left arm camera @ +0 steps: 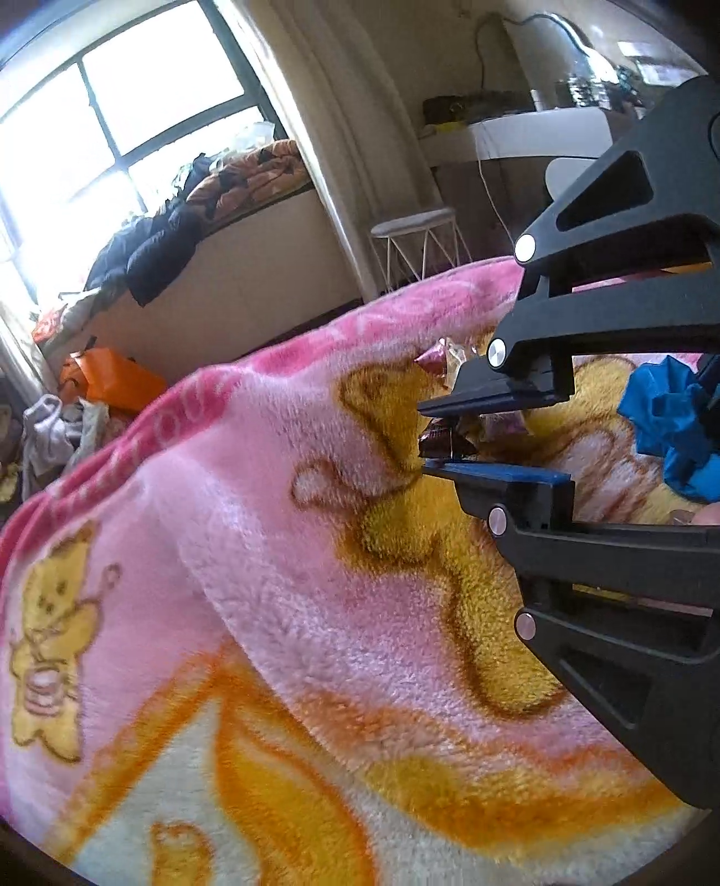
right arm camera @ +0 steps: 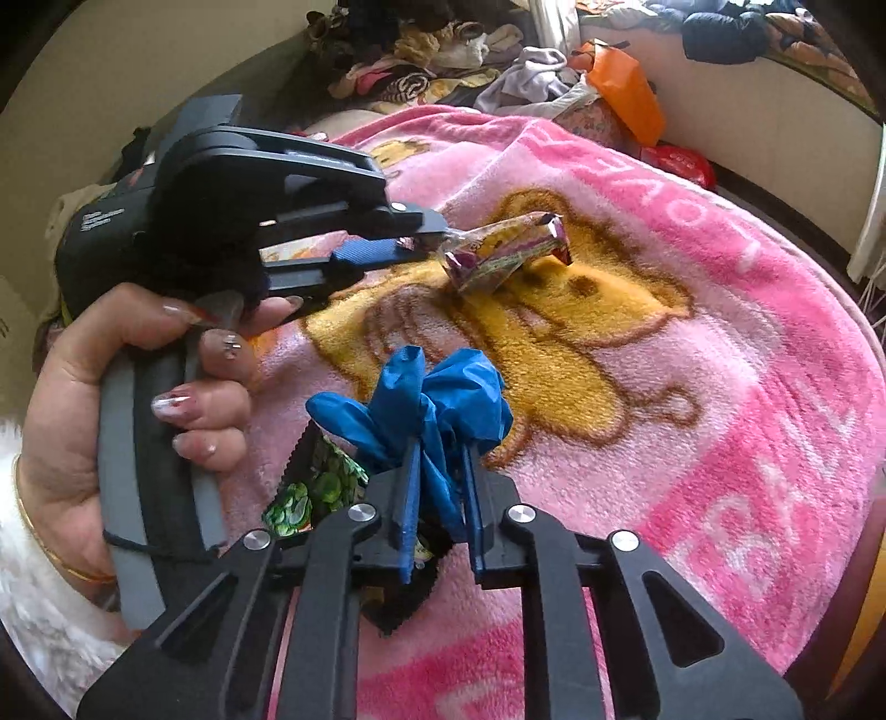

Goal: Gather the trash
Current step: 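Close the left gripper on the silver wrapper while the right grasps the blue glove, then carry the silver wrapper and blue glove over the yellow-rimmed bin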

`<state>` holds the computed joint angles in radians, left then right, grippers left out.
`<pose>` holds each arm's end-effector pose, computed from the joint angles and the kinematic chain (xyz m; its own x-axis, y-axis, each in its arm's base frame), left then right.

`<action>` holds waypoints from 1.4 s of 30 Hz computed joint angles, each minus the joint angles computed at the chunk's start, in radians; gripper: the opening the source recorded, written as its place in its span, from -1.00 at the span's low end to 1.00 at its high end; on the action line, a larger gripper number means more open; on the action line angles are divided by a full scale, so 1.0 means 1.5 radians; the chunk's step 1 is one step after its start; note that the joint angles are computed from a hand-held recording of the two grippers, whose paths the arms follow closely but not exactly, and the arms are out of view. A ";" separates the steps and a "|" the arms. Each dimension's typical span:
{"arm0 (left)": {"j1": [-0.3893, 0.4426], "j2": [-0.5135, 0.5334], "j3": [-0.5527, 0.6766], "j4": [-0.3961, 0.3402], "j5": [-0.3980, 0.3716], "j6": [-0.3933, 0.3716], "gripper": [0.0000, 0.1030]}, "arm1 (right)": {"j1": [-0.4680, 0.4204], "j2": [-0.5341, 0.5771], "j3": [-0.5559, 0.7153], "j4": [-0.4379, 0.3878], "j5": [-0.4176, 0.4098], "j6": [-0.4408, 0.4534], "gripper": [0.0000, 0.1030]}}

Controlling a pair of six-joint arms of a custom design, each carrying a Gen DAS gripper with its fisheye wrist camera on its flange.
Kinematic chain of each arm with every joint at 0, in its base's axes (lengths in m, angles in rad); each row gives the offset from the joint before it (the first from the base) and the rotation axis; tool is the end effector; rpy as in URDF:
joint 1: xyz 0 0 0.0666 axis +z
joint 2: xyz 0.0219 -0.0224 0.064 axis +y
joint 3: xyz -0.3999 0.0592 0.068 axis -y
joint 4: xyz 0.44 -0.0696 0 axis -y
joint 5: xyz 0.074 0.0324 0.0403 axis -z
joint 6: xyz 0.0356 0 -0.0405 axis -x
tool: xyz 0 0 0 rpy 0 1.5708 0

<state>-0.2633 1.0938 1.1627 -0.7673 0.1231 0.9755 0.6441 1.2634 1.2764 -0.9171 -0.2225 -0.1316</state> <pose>0.4055 -0.1143 0.4769 -0.6372 -0.6793 -0.3641 -0.3183 0.6622 -0.6784 0.3736 0.2898 0.4525 -0.7142 -0.3762 -0.5903 -0.6063 0.7539 0.2531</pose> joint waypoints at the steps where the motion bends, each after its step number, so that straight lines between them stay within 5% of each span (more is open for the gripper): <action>1: -0.006 -0.005 0.003 -0.004 -0.012 -0.008 -0.79 | -0.001 -0.008 -0.005 0.004 0.003 -0.001 -0.77; 11: -0.077 -0.039 0.032 -0.048 -0.160 -0.088 -0.81 | -0.035 -0.065 -0.045 0.025 0.023 -0.047 -0.82; 21: -0.186 -0.037 0.070 -0.081 -0.312 -0.232 -0.81 | -0.073 -0.111 -0.066 0.048 0.034 -0.057 -0.82; 37: -0.330 0.016 0.085 -0.112 -0.390 -0.390 -0.81 | -0.160 -0.163 -0.087 0.085 0.014 -0.108 -0.82; 42: -0.345 0.031 0.100 -0.095 -0.389 -0.389 -0.81 | -0.161 -0.166 -0.088 0.079 0.012 -0.106 -0.82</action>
<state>-0.7808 1.1410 1.3129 -0.9105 -0.4610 0.3915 0.4032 1.0141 1.1441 -0.7982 -0.2043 -0.2909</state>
